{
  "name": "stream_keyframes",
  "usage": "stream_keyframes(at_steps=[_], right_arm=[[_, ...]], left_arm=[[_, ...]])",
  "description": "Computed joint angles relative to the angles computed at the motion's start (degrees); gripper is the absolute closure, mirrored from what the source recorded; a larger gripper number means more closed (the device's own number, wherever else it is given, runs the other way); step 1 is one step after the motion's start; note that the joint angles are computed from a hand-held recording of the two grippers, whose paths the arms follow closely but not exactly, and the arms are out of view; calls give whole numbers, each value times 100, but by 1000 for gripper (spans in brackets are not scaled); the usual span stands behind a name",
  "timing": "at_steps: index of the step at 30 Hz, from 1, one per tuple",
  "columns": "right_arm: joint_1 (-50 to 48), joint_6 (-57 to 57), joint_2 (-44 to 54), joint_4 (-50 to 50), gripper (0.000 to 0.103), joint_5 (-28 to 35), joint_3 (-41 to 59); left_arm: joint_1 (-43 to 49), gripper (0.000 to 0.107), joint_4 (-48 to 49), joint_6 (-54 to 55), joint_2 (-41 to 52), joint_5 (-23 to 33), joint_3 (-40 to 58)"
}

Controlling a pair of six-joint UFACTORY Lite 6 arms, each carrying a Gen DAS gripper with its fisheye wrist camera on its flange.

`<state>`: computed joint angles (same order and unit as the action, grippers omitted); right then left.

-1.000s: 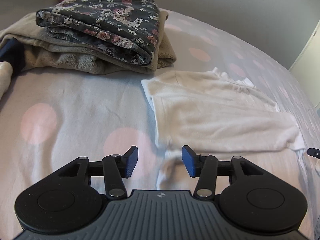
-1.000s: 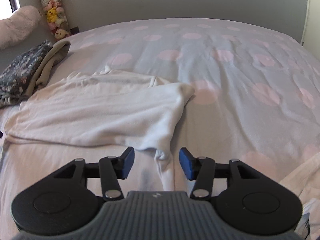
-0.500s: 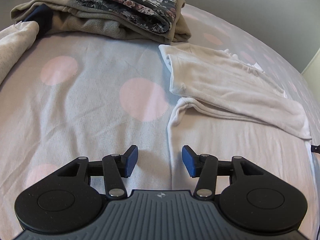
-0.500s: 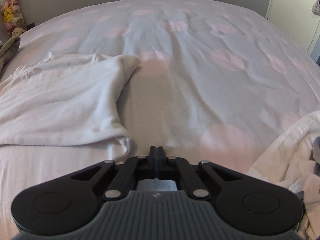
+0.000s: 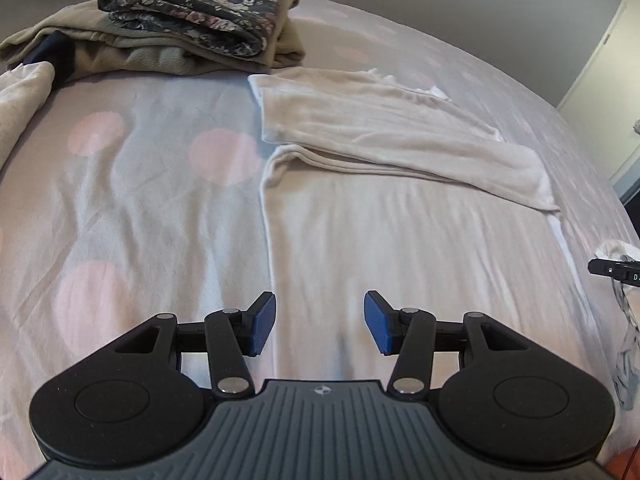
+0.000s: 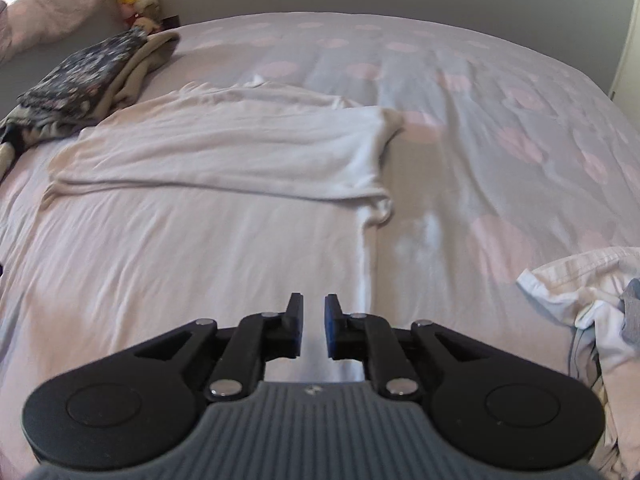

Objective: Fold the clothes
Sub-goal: 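Move both grippers over the large white garment toward its hem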

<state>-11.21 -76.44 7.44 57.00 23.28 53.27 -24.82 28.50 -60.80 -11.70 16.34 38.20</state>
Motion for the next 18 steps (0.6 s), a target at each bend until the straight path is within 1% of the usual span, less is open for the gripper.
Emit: stream_keyframes(at_steps=[2, 4, 6, 9, 10, 13, 17, 18], right_arm=[[-13, 148, -661, -254, 85, 195, -580], [-66, 403, -1287, -610, 82, 480, -1047], [-185, 590, -1956, -977, 80, 859, -1502], [-268, 843, -2915, -1619, 79, 1331, -2029], [-338, 832, -3199, -1762, 76, 1513, -2153], [-660, 628, -4078, -2110, 72, 2086, -2513], [-878, 444, -5019, -2550, 71, 2629, -2944], [-879, 400, -5300, -2661, 69, 2722, -3093]], left_arm=[[-483, 60, 278, -391, -234, 430, -7], [-1107, 60, 677, -939, -329, 1076, 132], [-1662, 60, 840, -1246, -437, 1568, 232], [-2473, 60, 946, -1523, -575, 2160, 368], [-2734, 60, 992, -1616, -605, 2347, 419], [-3372, 60, 1047, -1810, -631, 2811, 576], [-4029, 60, 1056, -1811, -537, 3203, 710], [-4170, 60, 1052, -1781, -465, 3278, 750]])
